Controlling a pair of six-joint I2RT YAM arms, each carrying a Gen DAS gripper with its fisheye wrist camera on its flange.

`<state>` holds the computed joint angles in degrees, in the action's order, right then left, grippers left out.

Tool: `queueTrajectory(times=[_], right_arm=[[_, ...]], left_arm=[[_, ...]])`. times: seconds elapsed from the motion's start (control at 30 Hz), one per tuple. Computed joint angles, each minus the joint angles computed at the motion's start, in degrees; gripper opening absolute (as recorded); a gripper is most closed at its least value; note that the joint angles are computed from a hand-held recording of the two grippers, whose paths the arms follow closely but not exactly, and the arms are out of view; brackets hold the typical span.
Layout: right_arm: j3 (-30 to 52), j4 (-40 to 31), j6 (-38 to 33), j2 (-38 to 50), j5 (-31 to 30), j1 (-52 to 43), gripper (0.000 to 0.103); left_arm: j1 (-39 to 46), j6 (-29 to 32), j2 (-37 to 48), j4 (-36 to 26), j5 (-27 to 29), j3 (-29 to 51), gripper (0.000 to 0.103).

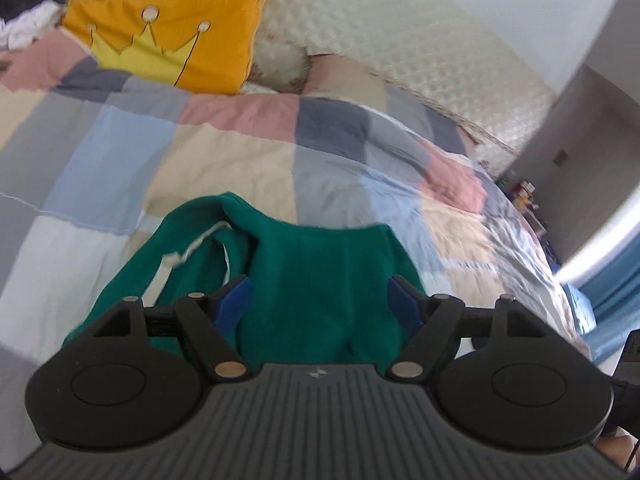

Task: Fold large clothes
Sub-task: 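Lower the hoodie onto the bed and open both grippers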

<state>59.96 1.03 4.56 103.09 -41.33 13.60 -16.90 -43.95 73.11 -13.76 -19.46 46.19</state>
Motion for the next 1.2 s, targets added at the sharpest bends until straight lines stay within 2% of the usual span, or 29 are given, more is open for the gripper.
queueTrajectory(times=[0.1,0.17,0.33,0.5,0.63,0.7,0.77,0.93,1.0,1.07,1.13,1.2], right_arm=[[-9.6,-2.8,-4.0,-11.2,-1.6,-3.5,0.072],[-14.4,-5.9,-6.8,-17.9,-3.4,-6.4,0.072],[-22.8,-16.5,-17.5,-31.0,-8.8,-16.7,0.072],[-26.9,-27.9,-32.2,-34.7,-12.5,-29.0,0.072],[-28.6,-33.7,-43.0,-30.3,-11.6,-37.4,0.072],[-29.3,-34.2,-47.4,-27.3,-11.0,-40.8,0.072],[-29.7,-33.3,-49.7,-23.3,-9.7,-42.9,0.072],[-29.6,-27.0,-46.9,-14.2,-8.1,-42.9,0.072],[-29.8,-24.2,-46.1,-11.0,-8.1,-43.0,0.072],[-29.3,-21.9,-44.5,-7.6,-6.9,-41.7,0.072],[-28.4,-19.6,-42.4,-4.1,-5.2,-40.1,0.071],[-27.5,-17.6,-40.5,-0.9,-4.2,-39.2,0.071]], left_arm=[[-13.8,-8.8,-6.4,-12.0,-9.7,1.9,0.079],[-24.0,-15.7,-7.2,-19.8,-17.2,4.7,0.079],[-48.1,-38.4,-0.7,-39.1,-31.7,14.3,0.079],[-63.5,-58.0,12.1,-52.0,-38.1,23.6,0.079],[-70.0,-66.4,23.0,-57.1,-40.0,30.1,0.079],[-71.0,-67.1,27.4,-56.8,-39.9,32.2,0.079],[-70.7,-64.1,28.7,-51.0,-39.5,30.7,0.079],[-68.3,-56.7,34.3,-40.8,-38.2,30.0,0.079],[-66.2,-51.5,32.5,-29.2,-37.3,23.6,0.078],[-64.7,-49.3,32.4,-19.5,-36.3,18.2,0.078],[-63.4,-48.6,33.7,-13.7,-34.7,14.8,0.072],[-61.8,-47.4,34.6,-9.5,-32.2,12.6,0.06]])
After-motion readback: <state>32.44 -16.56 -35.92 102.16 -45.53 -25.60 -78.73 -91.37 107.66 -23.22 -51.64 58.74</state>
